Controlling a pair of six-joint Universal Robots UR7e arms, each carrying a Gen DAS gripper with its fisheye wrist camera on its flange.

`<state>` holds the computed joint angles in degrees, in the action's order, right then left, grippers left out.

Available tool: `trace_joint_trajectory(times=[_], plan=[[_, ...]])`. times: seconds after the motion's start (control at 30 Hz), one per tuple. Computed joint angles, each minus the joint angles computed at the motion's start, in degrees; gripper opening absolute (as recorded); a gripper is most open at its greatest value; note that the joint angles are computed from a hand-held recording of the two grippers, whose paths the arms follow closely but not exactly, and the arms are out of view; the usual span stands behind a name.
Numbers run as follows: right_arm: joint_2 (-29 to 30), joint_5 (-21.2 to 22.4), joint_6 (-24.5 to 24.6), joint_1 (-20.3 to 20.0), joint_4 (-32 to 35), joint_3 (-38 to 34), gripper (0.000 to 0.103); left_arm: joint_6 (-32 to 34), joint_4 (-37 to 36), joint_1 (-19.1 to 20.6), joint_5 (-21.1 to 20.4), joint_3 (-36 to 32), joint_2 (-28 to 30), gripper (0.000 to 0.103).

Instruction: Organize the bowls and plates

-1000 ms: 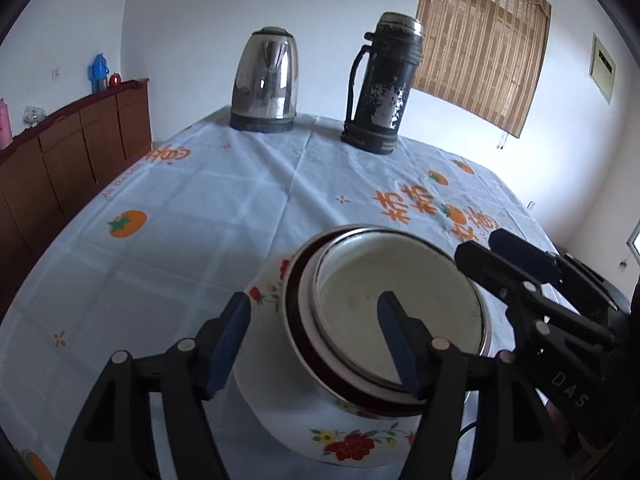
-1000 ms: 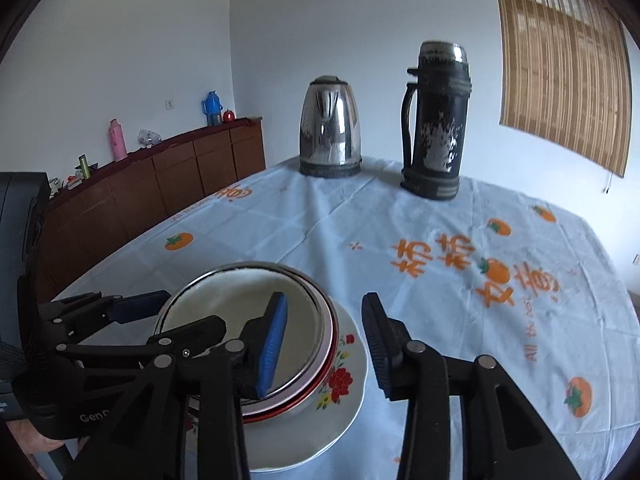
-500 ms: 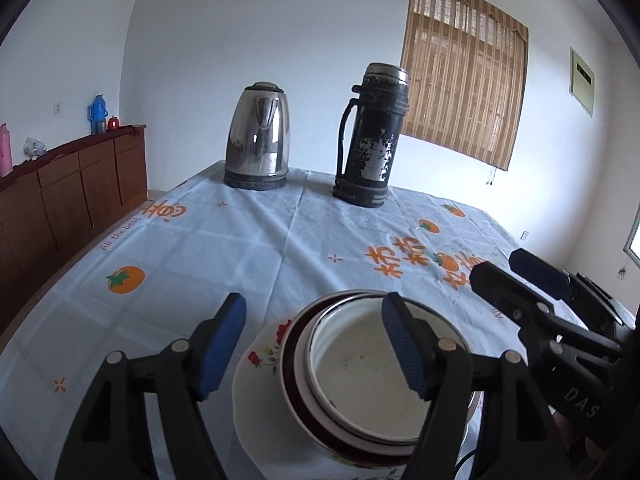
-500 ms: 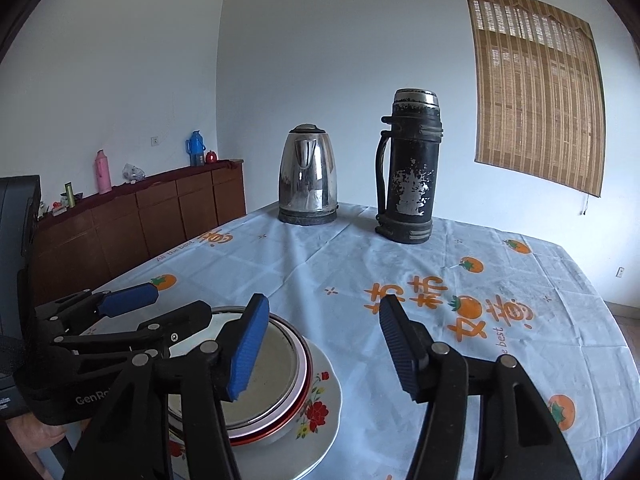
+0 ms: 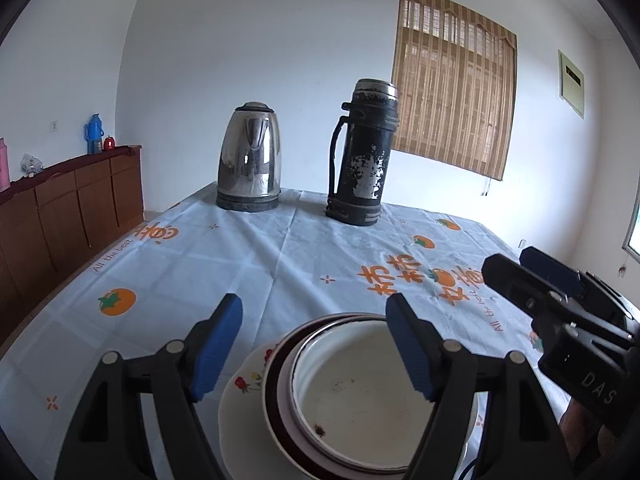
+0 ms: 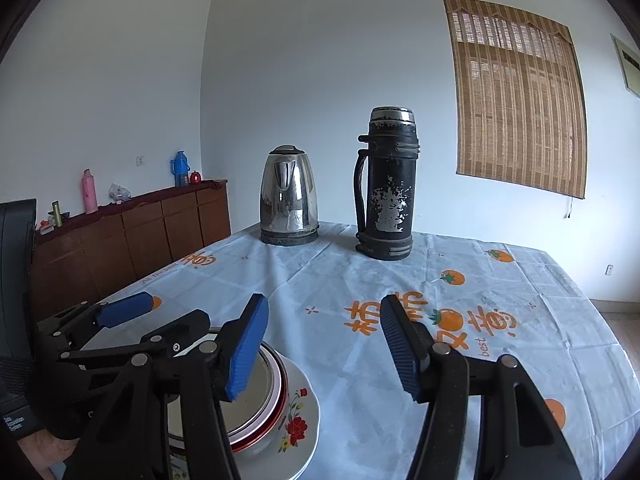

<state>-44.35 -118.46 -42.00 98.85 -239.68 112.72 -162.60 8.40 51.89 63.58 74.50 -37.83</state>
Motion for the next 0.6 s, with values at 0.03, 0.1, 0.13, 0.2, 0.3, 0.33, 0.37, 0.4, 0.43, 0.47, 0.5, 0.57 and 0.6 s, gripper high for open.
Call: trace_joint_trajectory(times=[0.03, 0.1, 0.13, 0.2, 0.3, 0.33, 0.37, 0.4, 0.43, 0.47, 0.5, 0.57, 0.6], plan=[[0.08, -0.04, -0.01, -0.02, -0.13, -0.08, 0.060, 0.44, -0.56, -0.06, -0.08, 0.29, -0.16, 0.075], [0.15, -0.07, 0.03, -0.10, -0.16, -0.12, 0.061, 1.33, -1.66, -0.33, -0.37, 1.10, -0.60, 0.075], [0.18, -0.13, 0.06, -0.13, -0.16, -0.14, 0.060, 1.60, -2.19, -0.39, -0.24, 1.52, -0.86, 0.075], [0.29, -0.23, -0.09, -0.08, -0.42, -0.13, 0.061, 2.15, -2.69, -0.50, -0.29, 1.94, -1.06, 0.075], [0.48, -0.14, -0.29, -0.13, -0.86, -0.21, 0.061, 1.89, -1.72, -0.33, 0.03, 1.36, -0.73, 0.076], [0.54, -0.05, -0.36, -0.15, -1.06, -0.19, 0.061, 1.80, -1.59, -0.26, 0.02, 1.26, -0.66, 0.076], [0.60, 0.01, -0.43, -0.16, -1.28, -0.16, 0.061, 1.69, -1.67, -0.22, -0.11, 1.28, -0.67, 0.076], [0.63, 0.01, -0.50, -0.14, -1.52, -0.09, 0.061, 1.54, -1.55, -0.13, -0.07, 1.21, -0.65, 0.076], [0.67, 0.09, -0.55, -0.16, -1.71, -0.07, 0.061, 1.40, -1.52, -0.09, -0.09, 1.20, -0.64, 0.076], [0.70, 0.16, -0.59, -0.20, -1.84, -0.06, 0.061, 1.35, -1.65, -0.06, -0.24, 1.23, -0.67, 0.076], [0.71, 0.12, -0.60, -0.18, -1.77, -0.17, 0.061, 1.33, -1.83, -0.04, -0.40, 1.30, -0.71, 0.076], [0.70, 0.16, -0.57, -0.23, -1.76, -0.15, 0.061, 1.28, -2.26, 0.05, -0.50, 1.62, -0.95, 0.076], [0.74, 0.16, -0.57, -0.23, -1.95, -0.08, 0.061, 1.34, -2.57, 0.07, -0.58, 1.81, -1.06, 0.076]])
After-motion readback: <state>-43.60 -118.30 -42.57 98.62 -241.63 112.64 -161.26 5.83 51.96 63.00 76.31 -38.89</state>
